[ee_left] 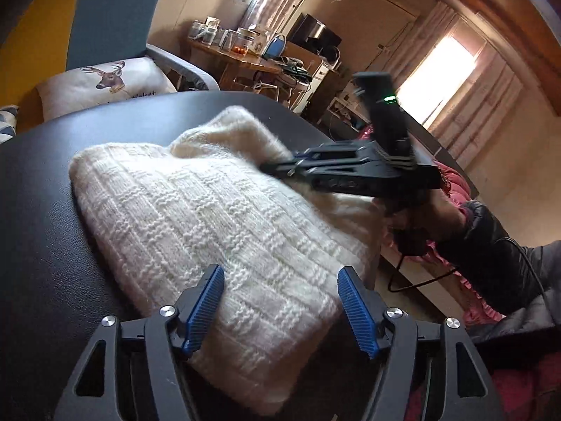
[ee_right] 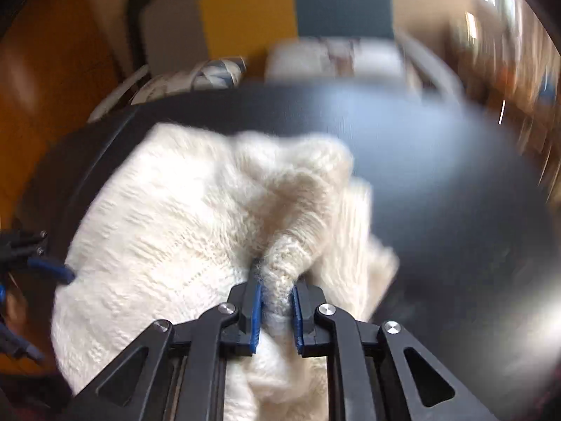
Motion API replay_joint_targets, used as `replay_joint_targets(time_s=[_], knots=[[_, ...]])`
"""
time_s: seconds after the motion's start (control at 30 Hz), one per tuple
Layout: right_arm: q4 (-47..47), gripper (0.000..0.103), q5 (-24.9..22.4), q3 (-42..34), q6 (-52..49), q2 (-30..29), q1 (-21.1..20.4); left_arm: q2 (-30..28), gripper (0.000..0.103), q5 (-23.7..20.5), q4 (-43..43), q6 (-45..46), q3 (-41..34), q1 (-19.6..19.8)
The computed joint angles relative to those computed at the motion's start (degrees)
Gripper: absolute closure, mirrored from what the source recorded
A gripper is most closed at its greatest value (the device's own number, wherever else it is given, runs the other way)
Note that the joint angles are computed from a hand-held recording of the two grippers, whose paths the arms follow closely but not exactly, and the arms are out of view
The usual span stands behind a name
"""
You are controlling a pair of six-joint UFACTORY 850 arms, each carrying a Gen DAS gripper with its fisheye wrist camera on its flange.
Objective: Fold clothes
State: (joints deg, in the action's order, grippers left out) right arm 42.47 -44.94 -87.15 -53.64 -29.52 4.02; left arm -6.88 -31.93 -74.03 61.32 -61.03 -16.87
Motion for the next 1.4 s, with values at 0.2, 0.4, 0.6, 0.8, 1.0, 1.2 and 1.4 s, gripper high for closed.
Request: replay_joint_targets(time_s=[0.2, 0.4, 0.6, 0.8, 1.0, 1.2, 1.4], knots=[[15.5, 0.089, -19.3, -4.3, 2.7, -6.6, -7.8, -1.9, 0.034, -2.6, -12.0, 4.2, -2.9, 3.3], [19.8, 0.068, -26.8, -3.6, -2.5, -5.0, -11.9, -10.9, 0.034, 1.1, -6.8, -4.6, -13.2, 1.8], [13.1, 0.025, -33.1, 6.3, -15.2, 5.5, -14.1, -14.7, 0.034, 2.4, 2.3, -10.9, -17.4, -0.1], [9.3, 0.025, -32.6, 8.3, -24.8, 6.8, -9.4, -16.4, 0.034, 2.6, 11.0, -17.2, -21.0, -1.2], [8.2, 0.016, -43.0, 4.1, -26.2, 0.8, -4.5, -19.4, 0.034, 2.1, 18.2, -22.1, -25.1, -2.3], [10.1, 0.018, -67.3, 1.9, -25.7, -5.7, -5.5, -21.5, 0.034, 0.0, 20.5, -23.9, -27.3, -2.6], [3.6, 0.075, -50.1, 8.8, -24.6, 0.1, -9.5, -21.4, 0.031, 2.6, 27.7, -26.2, -26.6, -5.3]])
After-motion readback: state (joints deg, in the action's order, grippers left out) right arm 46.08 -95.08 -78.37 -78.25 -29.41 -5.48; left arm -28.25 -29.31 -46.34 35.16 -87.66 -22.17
